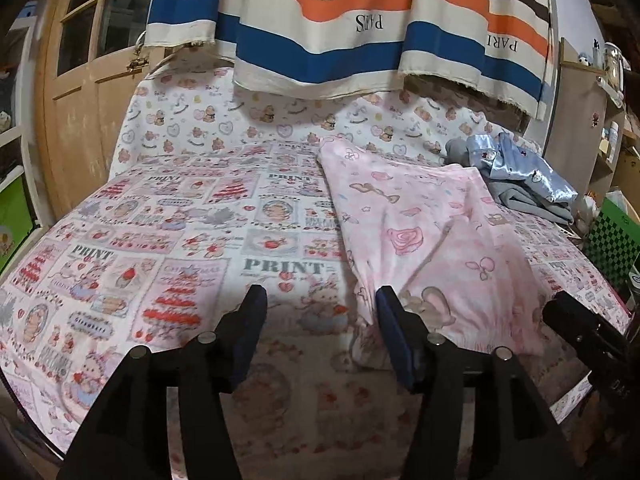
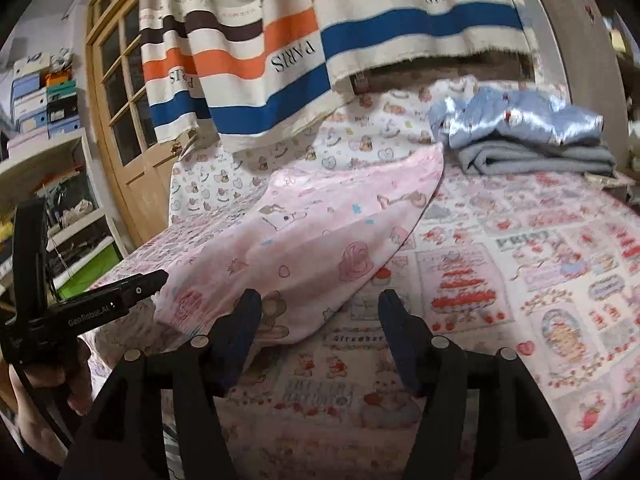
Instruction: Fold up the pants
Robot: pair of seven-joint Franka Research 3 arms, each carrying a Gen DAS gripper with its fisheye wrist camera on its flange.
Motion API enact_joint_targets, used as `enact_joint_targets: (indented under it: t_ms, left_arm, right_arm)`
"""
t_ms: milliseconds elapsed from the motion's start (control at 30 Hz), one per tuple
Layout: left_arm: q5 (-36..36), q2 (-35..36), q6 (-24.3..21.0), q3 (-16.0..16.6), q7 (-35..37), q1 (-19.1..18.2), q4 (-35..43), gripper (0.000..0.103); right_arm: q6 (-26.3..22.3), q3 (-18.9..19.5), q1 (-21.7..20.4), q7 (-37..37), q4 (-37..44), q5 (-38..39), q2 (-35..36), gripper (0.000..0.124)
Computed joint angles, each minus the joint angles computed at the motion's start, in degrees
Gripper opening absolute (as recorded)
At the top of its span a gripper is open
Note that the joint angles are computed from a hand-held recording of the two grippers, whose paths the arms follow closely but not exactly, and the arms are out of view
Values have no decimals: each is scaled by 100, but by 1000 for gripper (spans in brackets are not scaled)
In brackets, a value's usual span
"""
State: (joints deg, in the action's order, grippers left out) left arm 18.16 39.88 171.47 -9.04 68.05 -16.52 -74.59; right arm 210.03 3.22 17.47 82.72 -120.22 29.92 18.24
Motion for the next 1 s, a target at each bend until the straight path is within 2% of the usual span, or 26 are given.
enact_joint_targets:
  t_ms: [100, 200, 267, 400, 467, 533, 600, 667, 700, 833, 867, 900, 933, 967, 1000]
  left_arm:
    - [64, -212, 203, 75, -32, -5, -345, 58]
    - [332, -409, 256, 509, -334, -277, -594, 58]
    - [460, -507, 276, 582, -437, -302, -741, 58]
    - [528, -645, 317, 487, -524, -199, -998, 58]
    - [502, -672, 315, 293, -409, -51, -1071, 57]
    - [303, -653, 317, -269, 43, 352, -1131, 57]
    - [-37, -545, 284, -1007, 697, 863, -1118, 53]
    - [-293, -399, 153, -1470, 1215, 1139, -1003, 51]
    - [-400, -323, 40, -1560, 1424, 1162, -901, 51]
    - [-381, -146, -62, -1100, 1604, 698, -509, 49]
    - [-361, -91, -116, -1147, 1611, 706, -420, 39]
    - [-643, -8, -171, -1393, 1985, 835, -340, 22]
    - [-938, 92, -310, -1650, 2374, 959, -230, 16]
    - [-881, 156, -384, -1707, 2361, 975, -134, 14]
    - [-910, 152, -350, -1585, 2376, 872, -96, 9]
  right_arm:
    - [59, 28, -23, -79, -133, -218, -86, 63]
    - [122, 123, -152, 61, -264, -548, -161, 63]
    - [173, 222, -311, 328, -343, -911, -192, 63]
    - [118, 275, -436, 614, -296, -1385, -182, 63]
    - [84, 327, -511, 764, -234, -1632, -149, 62]
    - [64, 464, -712, 1101, -177, -2087, -108, 62]
    - [63, 543, -836, 1348, -140, -2442, -79, 62]
    - [57, 512, -801, 1380, -100, -2538, -56, 59]
    - [40, 489, -772, 1366, -78, -2548, -48, 59]
    - [48, 458, -756, 1376, -44, -2620, -56, 58]
    - [46, 440, -742, 1350, -40, -2623, -64, 58]
    - [38, 424, -733, 1310, -31, -2641, -79, 58]
    - [24, 418, -737, 1274, -16, -2689, -93, 58]
    - [12, 418, -747, 1248, -4, -2738, -105, 58]
    - [-4, 429, -778, 1235, 7, -2828, -120, 58]
